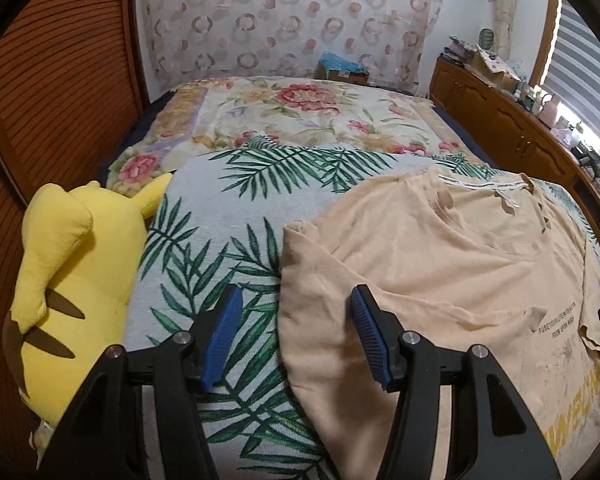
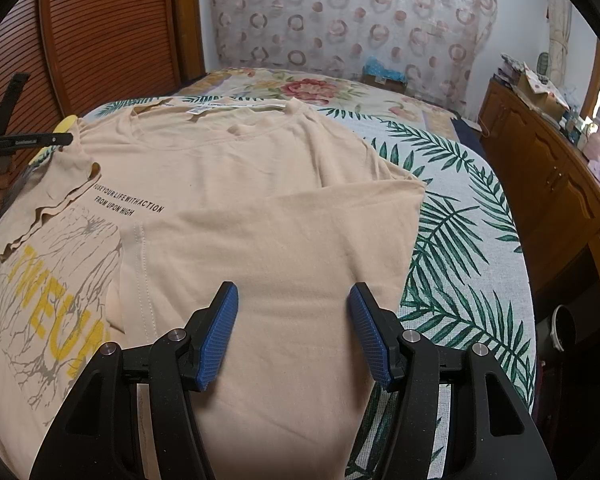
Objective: Fold small clothes
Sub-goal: 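Grasp the folded shirt edge with the left gripper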
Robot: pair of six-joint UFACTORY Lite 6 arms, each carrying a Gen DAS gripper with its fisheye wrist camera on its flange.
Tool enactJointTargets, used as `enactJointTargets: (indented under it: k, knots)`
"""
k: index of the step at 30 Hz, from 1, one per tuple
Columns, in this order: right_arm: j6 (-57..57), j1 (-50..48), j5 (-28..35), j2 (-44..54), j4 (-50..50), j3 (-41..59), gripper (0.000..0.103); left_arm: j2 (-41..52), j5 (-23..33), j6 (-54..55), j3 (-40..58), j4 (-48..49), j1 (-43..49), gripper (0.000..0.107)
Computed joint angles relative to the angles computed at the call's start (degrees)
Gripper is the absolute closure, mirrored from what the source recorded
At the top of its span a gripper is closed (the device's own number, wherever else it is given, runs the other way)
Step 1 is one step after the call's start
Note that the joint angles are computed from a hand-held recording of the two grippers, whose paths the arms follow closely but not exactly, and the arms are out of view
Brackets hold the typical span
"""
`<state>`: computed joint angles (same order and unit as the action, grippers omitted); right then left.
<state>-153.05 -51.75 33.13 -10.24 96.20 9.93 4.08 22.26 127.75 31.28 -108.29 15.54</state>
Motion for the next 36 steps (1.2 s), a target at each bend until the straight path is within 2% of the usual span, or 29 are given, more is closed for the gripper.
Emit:
enactJointTargets:
  k: [6, 13, 14, 16, 18, 19, 22, 24, 26, 30, 33, 36]
  knots:
    - [-0.1, 0.0, 0.0, 0.0, 0.1, 0.0, 0.044, 2.7, 5.0, -8.9, 3.1, 11.1, 1.6, 0.058]
    - [-0.2, -0.1, 0.0, 0.1, 0.0, 0.1, 0.044, 5.0, 4.5, -14.4, 6.9, 15.0, 0.5, 0.06]
    - [-0.2, -0.1, 0.0, 0.1, 0.0, 0.0, 0.044, 5.0, 4.3, -13.6, 6.9, 14.6, 0.3, 0.064]
    - [-0.1, 0.0, 0.0, 0.3, 0.0, 0.3, 0.044, 4.7, 4.1, -11.7, 6.3, 13.4, 0.3, 0.084]
    - [-0.2, -0.1, 0.0, 0.0, 0.0, 0.0, 0.044, 5.3, 6.0, -13.5, 6.8, 16.5, 1.4, 0.101]
    - [-0.2, -0.1, 0.0, 0.0, 0.0, 0.0, 0.044, 3.8, 7.0, -12.9, 5.6, 16.2, 2.0, 0.104]
    - [-0.1, -0.2, -0.2, -0.1, 0.4, 0.0, 0.043, -2.7, 10.0, -12.7, 1.3, 16.0, 4.0, 0.105]
    - [-1.0, -0.5, -0.3, -1.3, 0.9, -0.9, 0.042, -8.6, 14.7, -15.4, -1.8, 19.4, 6.7, 0.105]
    - [2.7, -0.5, -0.9, -1.7, -2.0, -0.1, 0.042, -15.5, 17.5, -17.9, -5.1, 22.3, 8.4, 0.105]
    - [12.5, -1.6, 1.0, -4.2, -8.3, 3.5, 0.042, -22.3, 20.6, -21.8, -7.0, 26.6, 9.7, 0.105]
    - [17.1, 1.7, -1.2, 1.6, -8.3, 10.8, 0.042, -25.5, 20.2, -22.8, -8.0, 27.1, 8.6, 0.105]
    - [18.0, 6.8, -6.1, 11.1, -3.5, 19.1, 0.042, -25.0, 19.3, -22.0, -8.2, 26.1, 7.6, 0.105]
